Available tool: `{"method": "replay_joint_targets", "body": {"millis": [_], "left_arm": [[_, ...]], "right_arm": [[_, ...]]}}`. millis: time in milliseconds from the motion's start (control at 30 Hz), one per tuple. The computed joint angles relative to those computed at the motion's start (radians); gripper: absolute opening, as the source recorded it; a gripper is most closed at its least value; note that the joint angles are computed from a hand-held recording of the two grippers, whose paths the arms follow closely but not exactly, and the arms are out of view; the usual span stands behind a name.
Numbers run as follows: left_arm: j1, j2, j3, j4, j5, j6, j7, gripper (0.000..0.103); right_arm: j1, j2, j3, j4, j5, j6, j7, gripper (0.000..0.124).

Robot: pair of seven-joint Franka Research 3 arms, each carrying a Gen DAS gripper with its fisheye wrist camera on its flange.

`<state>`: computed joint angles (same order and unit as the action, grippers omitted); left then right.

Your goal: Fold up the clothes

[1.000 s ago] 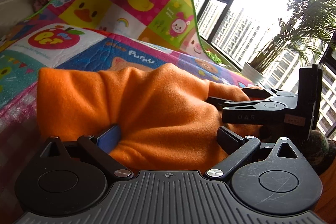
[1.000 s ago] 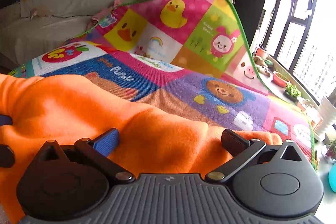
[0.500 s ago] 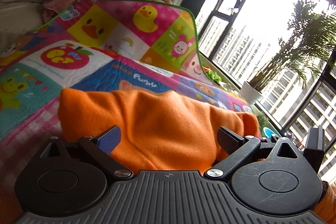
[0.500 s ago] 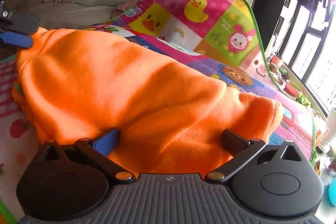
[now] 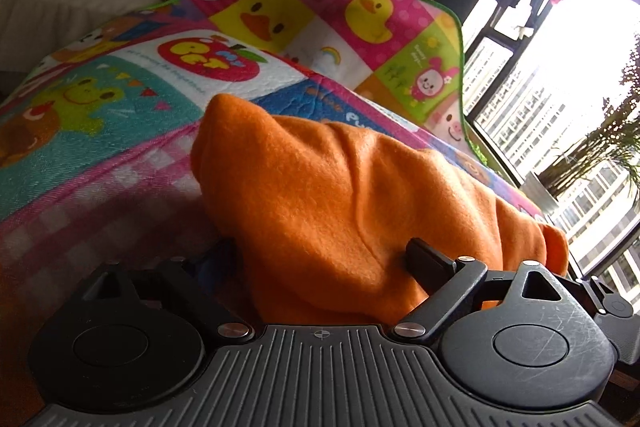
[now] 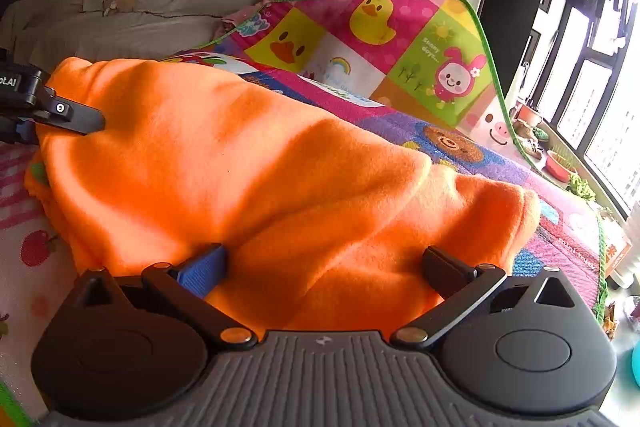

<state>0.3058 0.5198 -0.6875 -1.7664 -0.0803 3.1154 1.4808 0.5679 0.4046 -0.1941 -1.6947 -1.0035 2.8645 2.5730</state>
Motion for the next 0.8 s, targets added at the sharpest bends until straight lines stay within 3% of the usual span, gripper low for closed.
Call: {"method": "replay_joint_targets", "body": {"millis": [67, 133, 200, 300, 433, 500, 533, 600, 733, 800], "left_arm": [[-0.054, -0.011, 0.059, 0.007, 0.021, 0.000, -0.018, 0.086], [-0.069, -0.018, 0.077, 0.007, 0.028, -0.006, -0.023, 0.085], [-0.060, -0.018, 0.068, 0.005, 0.024, -0.009, -0.015, 0.085], [-0.048, -0.018, 0.056, 0.002, 0.017, -0.012, -0.003, 0.085], [-0.031, -0.013, 0.038, -0.003, 0.009, -0.002, 0.012, 0.085], [-0.017, -0.013, 0.024, -0.010, 0.006, 0.002, 0.017, 0.085], [-0.013, -0.015, 0.020, -0.015, 0.006, 0.006, 0.017, 0.085], [-0.021, -0.021, 0.030, -0.023, 0.011, 0.017, 0.008, 0.085], [-0.113, -0.039, 0.132, -0.019, 0.053, 0.036, -0.050, 0.081], [-0.202, -0.058, 0.232, -0.020, 0.107, 0.062, -0.080, 0.063]], "right_arm": [[0.011, -0.005, -0.012, -0.005, -0.024, 0.004, 0.026, 0.103], [0.022, -0.015, -0.026, -0.013, -0.072, 0.020, 0.078, 0.103], [0.027, -0.029, -0.034, -0.018, -0.131, 0.041, 0.142, 0.103], [0.014, -0.047, -0.029, -0.014, -0.211, 0.148, 0.200, 0.103], [-0.044, -0.023, 0.075, 0.010, -0.024, 0.136, -0.062, 0.103], [-0.060, 0.024, 0.120, 0.046, 0.110, 0.038, -0.182, 0.103], [-0.052, 0.051, 0.122, 0.070, 0.172, -0.008, -0.233, 0.103], [-0.043, 0.042, 0.106, 0.054, 0.180, 0.015, -0.224, 0.103], [-0.005, 0.018, 0.048, 0.007, 0.211, 0.080, -0.213, 0.103], [0.020, -0.007, 0.006, -0.034, 0.213, 0.140, -0.190, 0.103]]}}
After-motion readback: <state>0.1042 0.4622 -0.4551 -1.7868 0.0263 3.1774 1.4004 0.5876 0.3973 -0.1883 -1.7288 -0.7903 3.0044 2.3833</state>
